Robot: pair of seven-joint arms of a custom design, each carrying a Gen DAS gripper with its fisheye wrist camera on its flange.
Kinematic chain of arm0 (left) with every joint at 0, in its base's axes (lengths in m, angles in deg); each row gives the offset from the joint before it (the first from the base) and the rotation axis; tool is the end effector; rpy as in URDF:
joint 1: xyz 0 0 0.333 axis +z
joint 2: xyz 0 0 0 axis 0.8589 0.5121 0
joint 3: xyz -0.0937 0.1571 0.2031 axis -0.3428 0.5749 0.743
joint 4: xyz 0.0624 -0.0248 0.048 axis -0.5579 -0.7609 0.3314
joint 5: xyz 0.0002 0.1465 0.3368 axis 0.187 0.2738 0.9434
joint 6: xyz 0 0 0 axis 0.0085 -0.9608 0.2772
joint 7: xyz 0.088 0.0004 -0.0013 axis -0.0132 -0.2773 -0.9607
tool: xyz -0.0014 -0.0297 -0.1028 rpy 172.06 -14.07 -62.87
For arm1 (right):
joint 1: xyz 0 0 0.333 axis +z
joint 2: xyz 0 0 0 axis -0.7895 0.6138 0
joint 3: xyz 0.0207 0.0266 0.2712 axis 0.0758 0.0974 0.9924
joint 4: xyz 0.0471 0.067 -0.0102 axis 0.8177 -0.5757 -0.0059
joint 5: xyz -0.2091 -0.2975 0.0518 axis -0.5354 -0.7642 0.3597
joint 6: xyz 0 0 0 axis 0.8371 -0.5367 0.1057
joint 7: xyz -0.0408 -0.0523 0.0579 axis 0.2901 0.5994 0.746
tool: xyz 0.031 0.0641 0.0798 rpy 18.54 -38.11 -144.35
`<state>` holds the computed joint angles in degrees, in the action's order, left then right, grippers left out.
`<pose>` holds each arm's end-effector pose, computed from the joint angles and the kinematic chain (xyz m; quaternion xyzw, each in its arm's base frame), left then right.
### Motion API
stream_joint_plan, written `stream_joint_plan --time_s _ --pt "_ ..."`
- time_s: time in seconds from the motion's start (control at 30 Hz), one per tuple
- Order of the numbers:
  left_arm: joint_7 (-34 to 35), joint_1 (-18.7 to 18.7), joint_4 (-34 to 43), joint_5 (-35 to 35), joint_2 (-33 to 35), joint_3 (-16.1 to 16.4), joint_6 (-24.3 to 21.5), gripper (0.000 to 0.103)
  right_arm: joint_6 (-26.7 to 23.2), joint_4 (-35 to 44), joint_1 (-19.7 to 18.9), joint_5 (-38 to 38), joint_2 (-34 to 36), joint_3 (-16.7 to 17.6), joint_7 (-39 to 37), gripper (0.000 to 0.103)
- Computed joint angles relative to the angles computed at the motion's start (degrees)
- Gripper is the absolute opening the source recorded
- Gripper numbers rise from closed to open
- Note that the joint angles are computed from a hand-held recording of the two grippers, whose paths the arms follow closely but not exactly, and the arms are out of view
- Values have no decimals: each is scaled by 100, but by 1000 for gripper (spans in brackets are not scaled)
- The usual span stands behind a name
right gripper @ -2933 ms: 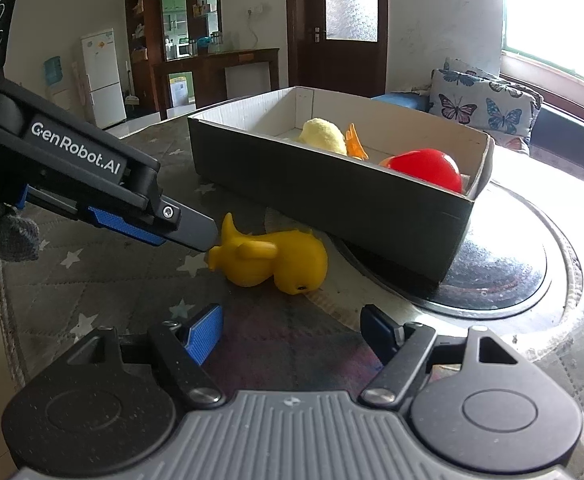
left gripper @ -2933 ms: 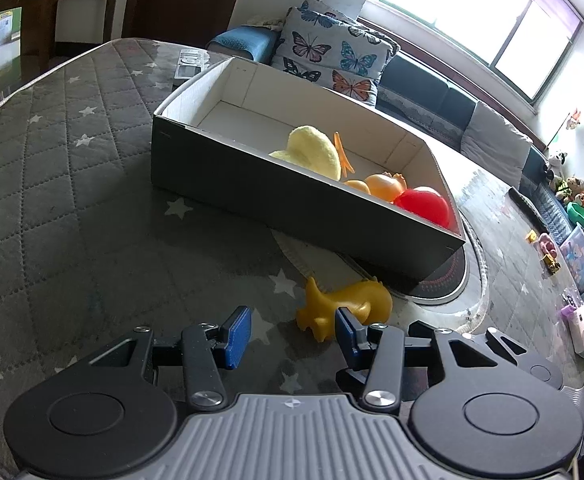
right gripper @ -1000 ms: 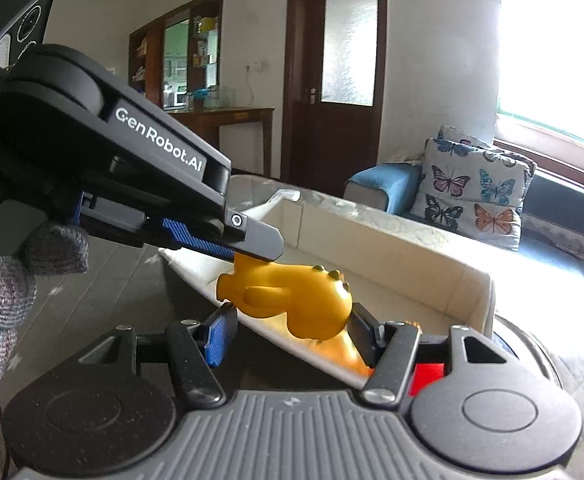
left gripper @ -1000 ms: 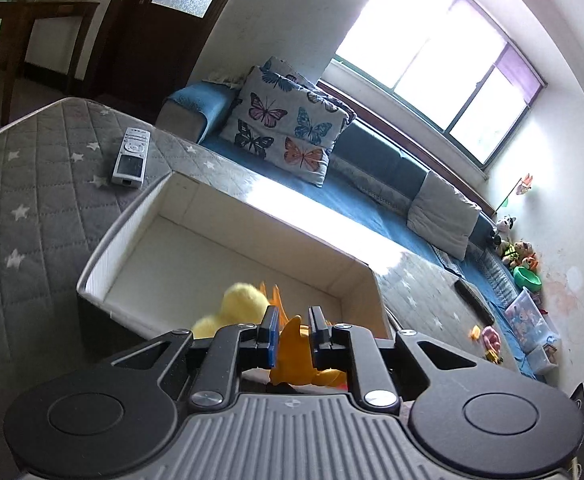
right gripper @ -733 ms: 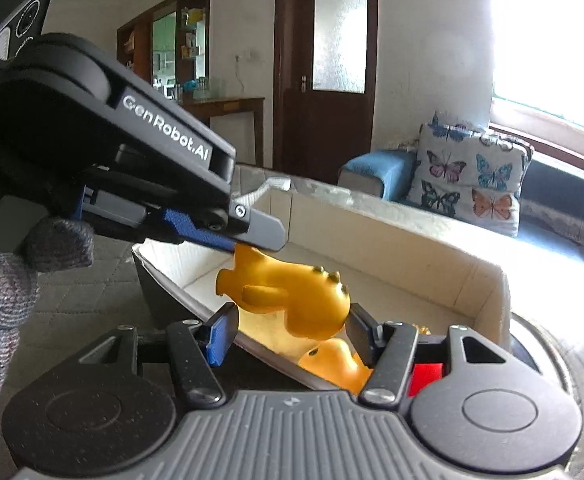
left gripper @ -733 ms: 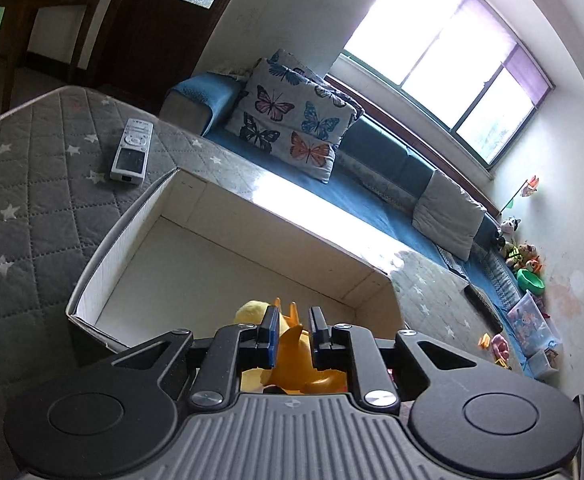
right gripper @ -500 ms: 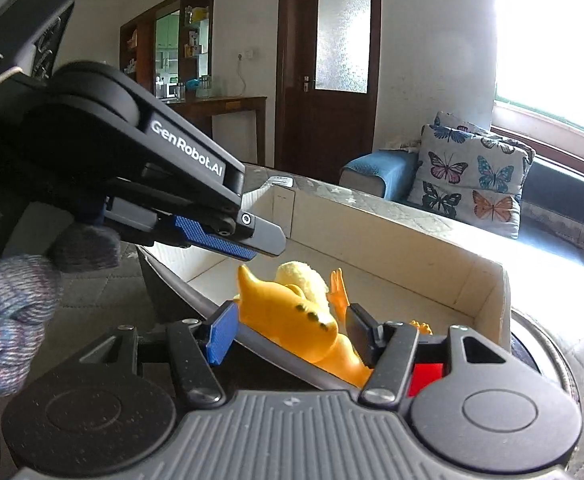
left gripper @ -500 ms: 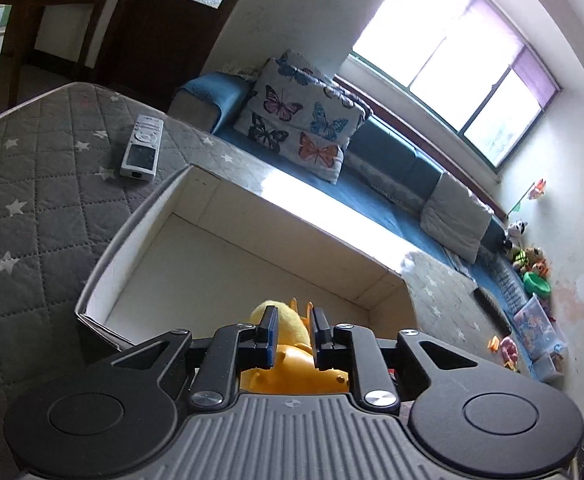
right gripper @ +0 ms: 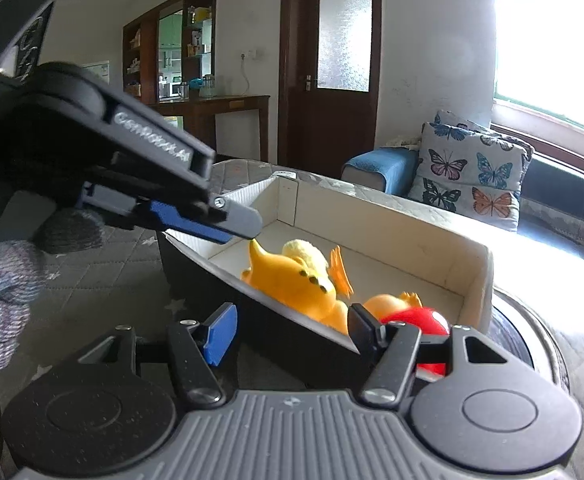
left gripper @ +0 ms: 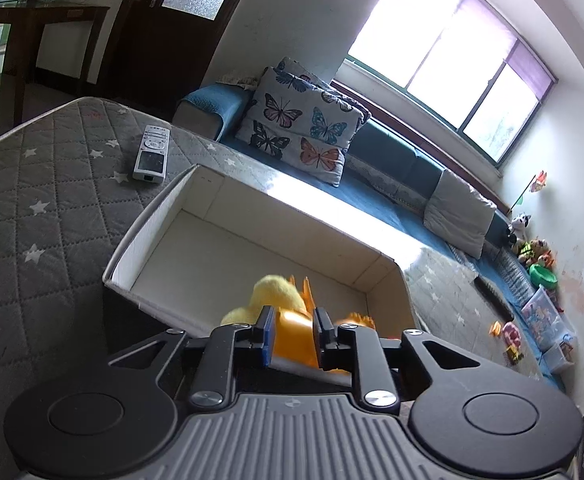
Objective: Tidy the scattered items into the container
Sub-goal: 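Lower the yellow duck into the box and open the left gripper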
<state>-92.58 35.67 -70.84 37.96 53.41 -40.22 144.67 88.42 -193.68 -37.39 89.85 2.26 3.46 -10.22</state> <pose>0.4888 -0.3631 0.4245 -0.7514 0.4681 -0.4172 0.2055 0.5417 0.1612 0.3559 -0.8126 0.3136 -0.1829 0.4559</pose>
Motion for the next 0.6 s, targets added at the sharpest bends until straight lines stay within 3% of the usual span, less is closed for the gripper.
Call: stream_joint_plan --time_s 0.03,0.3,0.37,0.6 --pt "52 -18 -21 -63 -18 -26 -53 23 -7 -52 -10 -4 -38 -6 29 68" --pt "478 -214 -70 -445 -113 -210 -613 23 -78 -375 -28 -110 -287 -71 280 70" --pt "552 -253 -78 -517 -129 -241 -713 23 -82 -432 -24 -151 -328 -81 351 76" --pt "742 -375 -80 -720 -135 -321 -1057 23 -36 -586 -5 -383 -409 -109 766 78"
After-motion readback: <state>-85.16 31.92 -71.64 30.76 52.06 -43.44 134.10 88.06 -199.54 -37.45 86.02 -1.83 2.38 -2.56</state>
